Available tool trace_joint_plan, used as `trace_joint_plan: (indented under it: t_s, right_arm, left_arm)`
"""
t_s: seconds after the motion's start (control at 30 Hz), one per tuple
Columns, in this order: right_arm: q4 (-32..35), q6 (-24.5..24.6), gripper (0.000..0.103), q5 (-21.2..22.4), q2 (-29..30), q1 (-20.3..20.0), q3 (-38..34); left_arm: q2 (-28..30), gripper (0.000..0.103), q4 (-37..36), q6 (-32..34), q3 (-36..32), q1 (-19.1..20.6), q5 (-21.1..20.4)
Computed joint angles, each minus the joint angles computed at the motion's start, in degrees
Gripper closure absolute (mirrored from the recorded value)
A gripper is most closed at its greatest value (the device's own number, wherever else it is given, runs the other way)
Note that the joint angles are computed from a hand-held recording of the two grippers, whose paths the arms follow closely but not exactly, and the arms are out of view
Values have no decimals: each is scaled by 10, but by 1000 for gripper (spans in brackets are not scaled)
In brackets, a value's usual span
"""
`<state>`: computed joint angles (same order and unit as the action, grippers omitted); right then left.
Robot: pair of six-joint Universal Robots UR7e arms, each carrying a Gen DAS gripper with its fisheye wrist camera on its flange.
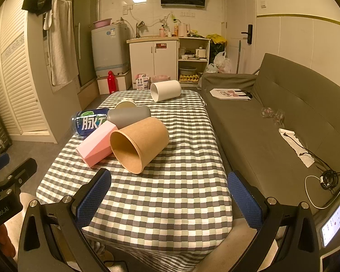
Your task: Flip cup upside down
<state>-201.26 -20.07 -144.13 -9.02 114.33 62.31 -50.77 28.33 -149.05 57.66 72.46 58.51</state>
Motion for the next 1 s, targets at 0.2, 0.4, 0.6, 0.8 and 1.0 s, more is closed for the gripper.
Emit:
trace_joint_plan:
  t_s: [0.2,0.4,0.6,0.8,1.0]
  right_arm:
    - [1,1,0,0,-2,0,2]
    - [3,1,0,1,3,-1,-5]
    - [4,2,0,0,3,-1,-4]
    - [6,2,0,1,7,-2,-10]
    - [7,3,0,0,7,-2,-10]
  left_arm:
    - [1,6,1,0,-2,0,0]
    - [1,6,1,1,-2,0,-1]
    - [2,6,1,1,-2,0,-1]
    - [2,6,1,1,-2,0,-2]
    - [2,6,1,1,-2,0,-2]
